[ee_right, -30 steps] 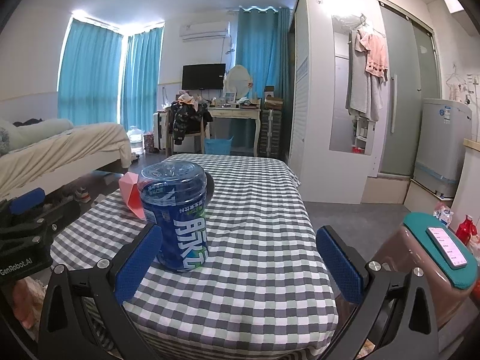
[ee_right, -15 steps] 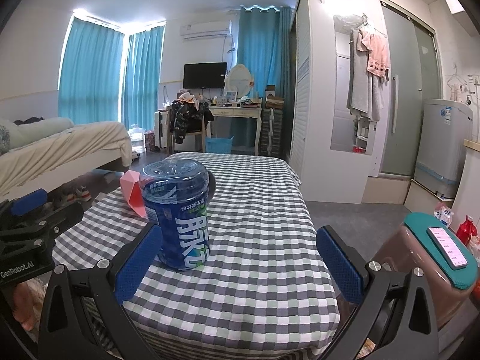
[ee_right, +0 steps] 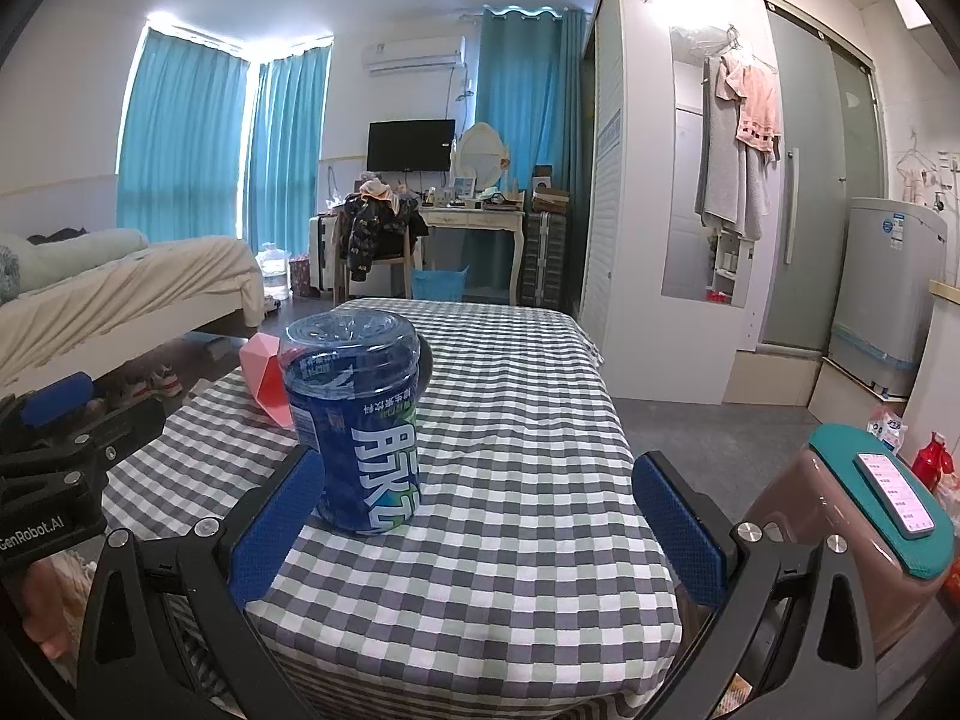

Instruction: Flip cup upside down

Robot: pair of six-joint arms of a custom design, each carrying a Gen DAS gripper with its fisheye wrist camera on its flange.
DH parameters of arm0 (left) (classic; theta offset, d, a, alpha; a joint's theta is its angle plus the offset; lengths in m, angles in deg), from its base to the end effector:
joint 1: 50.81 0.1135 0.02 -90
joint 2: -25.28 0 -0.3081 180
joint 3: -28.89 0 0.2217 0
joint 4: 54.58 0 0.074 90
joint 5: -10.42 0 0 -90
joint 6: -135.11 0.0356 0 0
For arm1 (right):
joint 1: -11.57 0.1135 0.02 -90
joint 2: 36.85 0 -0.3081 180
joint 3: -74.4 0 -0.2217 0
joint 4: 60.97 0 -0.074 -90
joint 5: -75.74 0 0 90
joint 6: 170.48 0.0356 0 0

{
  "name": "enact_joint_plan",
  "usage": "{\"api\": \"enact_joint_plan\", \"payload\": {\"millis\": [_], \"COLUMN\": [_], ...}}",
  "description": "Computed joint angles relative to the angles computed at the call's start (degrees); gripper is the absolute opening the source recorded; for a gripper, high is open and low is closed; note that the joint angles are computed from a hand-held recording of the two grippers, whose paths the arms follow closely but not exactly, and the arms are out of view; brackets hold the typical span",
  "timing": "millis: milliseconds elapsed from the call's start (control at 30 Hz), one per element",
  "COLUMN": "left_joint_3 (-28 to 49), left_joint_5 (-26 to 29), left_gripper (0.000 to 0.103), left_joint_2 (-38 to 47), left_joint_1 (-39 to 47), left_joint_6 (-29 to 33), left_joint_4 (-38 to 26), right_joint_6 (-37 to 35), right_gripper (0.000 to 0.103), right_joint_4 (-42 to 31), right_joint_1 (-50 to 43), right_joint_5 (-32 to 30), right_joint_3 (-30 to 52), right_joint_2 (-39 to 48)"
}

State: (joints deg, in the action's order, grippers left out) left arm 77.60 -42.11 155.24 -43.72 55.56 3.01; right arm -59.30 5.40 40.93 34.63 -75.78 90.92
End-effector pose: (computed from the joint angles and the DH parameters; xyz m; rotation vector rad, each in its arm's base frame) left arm 0.3453 0.0211 0.0895 0.4702 1.8609 -0.4414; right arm 0.2407 0.1046 0.0865 0.3418 1.9054 -0.3234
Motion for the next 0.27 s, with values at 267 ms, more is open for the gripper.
{"api": "enact_joint_plan", "payload": {"millis": [267], "left_joint_3": [0.0], "left_joint_5": [-0.1], "left_gripper": [0.095], "left_joint_2": [0.0], "left_joint_1": [0.0], "left_joint_6": [0.1], "left_joint_4": [0.5], "right_joint_6": [0.2], "right_gripper": [0.103], "right_joint_4": [0.4], "right_joint_1": [-0.1], "right_joint_5": [0.0], "right_joint_3": [0.0], "right_joint_2": [0.4]}}
